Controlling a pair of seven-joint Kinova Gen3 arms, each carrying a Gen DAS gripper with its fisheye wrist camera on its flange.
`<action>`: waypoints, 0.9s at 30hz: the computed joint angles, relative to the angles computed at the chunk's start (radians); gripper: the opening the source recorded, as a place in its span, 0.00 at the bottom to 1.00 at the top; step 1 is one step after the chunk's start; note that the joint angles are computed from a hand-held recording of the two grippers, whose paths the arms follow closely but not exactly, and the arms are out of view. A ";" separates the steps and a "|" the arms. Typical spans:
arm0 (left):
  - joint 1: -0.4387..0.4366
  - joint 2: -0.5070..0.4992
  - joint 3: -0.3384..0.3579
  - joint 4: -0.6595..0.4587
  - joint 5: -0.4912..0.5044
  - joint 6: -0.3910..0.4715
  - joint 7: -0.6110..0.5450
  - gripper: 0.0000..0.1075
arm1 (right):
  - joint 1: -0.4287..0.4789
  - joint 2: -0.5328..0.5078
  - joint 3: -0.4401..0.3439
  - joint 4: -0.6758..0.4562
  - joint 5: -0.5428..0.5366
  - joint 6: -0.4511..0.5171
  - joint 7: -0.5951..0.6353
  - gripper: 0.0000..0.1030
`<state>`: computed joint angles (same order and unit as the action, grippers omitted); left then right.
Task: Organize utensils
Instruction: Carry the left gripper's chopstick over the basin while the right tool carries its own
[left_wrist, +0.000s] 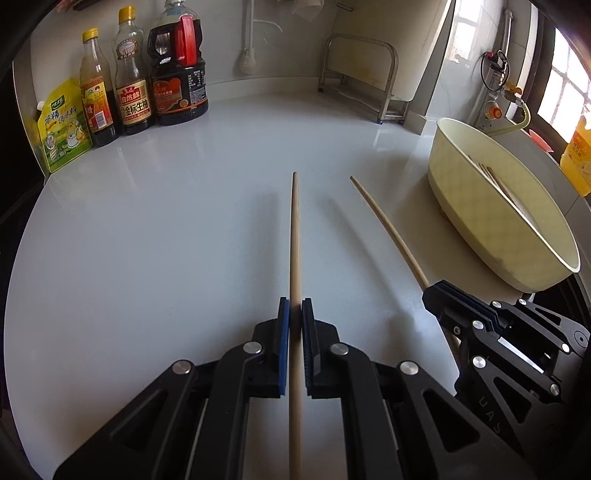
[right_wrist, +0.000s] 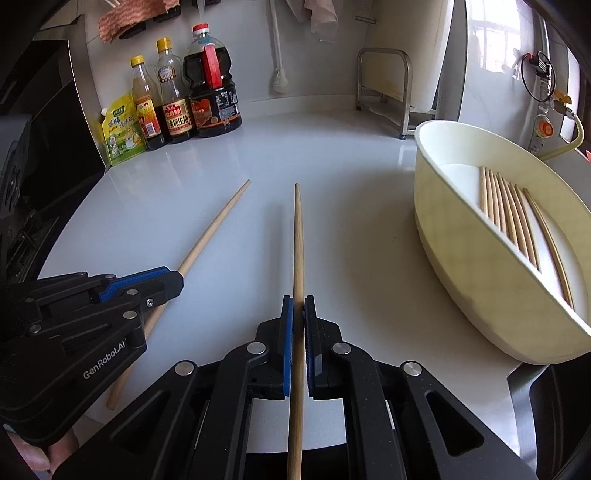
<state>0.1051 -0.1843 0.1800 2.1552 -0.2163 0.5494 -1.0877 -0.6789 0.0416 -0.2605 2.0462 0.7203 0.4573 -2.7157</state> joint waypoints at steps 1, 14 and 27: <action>0.004 -0.007 -0.003 -0.004 0.006 0.002 -0.007 0.07 | 0.001 -0.014 0.001 0.003 -0.001 -0.001 -0.003 0.06; 0.073 0.031 0.014 -0.205 0.095 -0.005 -0.169 0.07 | 0.195 -0.209 -0.028 -0.013 -0.044 0.022 0.047 0.06; 0.252 0.319 0.019 -0.535 0.071 0.028 -0.228 0.07 | 0.422 -0.211 0.122 -0.009 -0.260 -0.085 0.244 0.06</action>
<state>0.3573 0.1350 0.1991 1.6205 -0.1454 0.5769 -1.3158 -0.2573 -0.1690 -0.1382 2.0373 0.4600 0.3723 -2.4717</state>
